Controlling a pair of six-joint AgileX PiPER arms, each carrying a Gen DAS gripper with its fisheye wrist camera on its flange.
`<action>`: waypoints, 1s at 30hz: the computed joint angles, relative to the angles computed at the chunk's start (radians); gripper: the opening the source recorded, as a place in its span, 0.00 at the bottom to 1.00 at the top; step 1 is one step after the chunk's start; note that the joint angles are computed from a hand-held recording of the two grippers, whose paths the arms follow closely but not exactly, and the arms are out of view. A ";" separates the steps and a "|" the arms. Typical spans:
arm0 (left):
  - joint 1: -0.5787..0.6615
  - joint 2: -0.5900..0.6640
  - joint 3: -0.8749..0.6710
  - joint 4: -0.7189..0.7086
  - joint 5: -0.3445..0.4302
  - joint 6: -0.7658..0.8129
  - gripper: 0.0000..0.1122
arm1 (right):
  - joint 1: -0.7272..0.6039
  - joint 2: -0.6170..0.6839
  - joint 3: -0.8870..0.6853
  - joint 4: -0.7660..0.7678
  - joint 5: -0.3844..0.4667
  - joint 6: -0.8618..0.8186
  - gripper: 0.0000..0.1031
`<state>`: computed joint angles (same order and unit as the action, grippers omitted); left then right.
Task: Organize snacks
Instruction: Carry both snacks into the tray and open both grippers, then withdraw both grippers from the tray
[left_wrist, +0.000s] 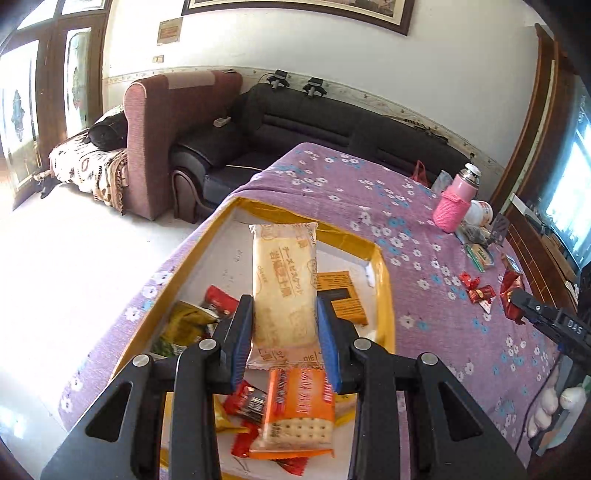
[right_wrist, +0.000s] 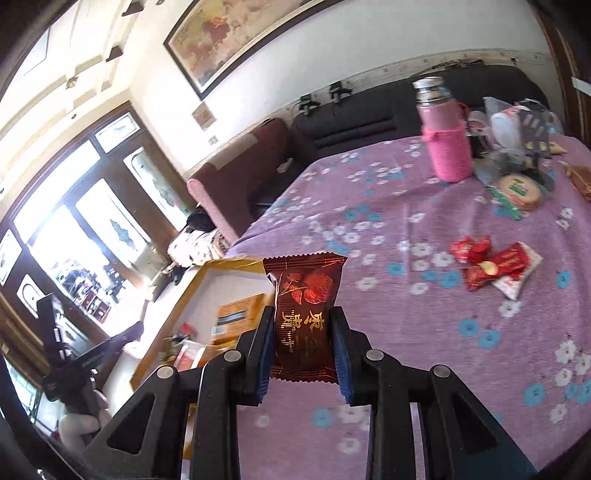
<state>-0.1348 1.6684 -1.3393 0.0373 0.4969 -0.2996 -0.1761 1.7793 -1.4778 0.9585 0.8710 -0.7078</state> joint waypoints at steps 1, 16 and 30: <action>0.013 0.016 -0.011 -0.003 0.003 0.008 0.28 | 0.045 0.016 -0.038 -0.026 0.016 0.047 0.28; 0.160 0.256 -0.196 -0.197 0.051 0.201 0.28 | 0.467 0.522 -0.657 -0.422 0.094 0.601 0.30; 0.113 -0.097 0.134 -0.452 -0.135 0.445 0.52 | 0.472 0.061 -0.018 -0.442 -0.383 0.319 0.44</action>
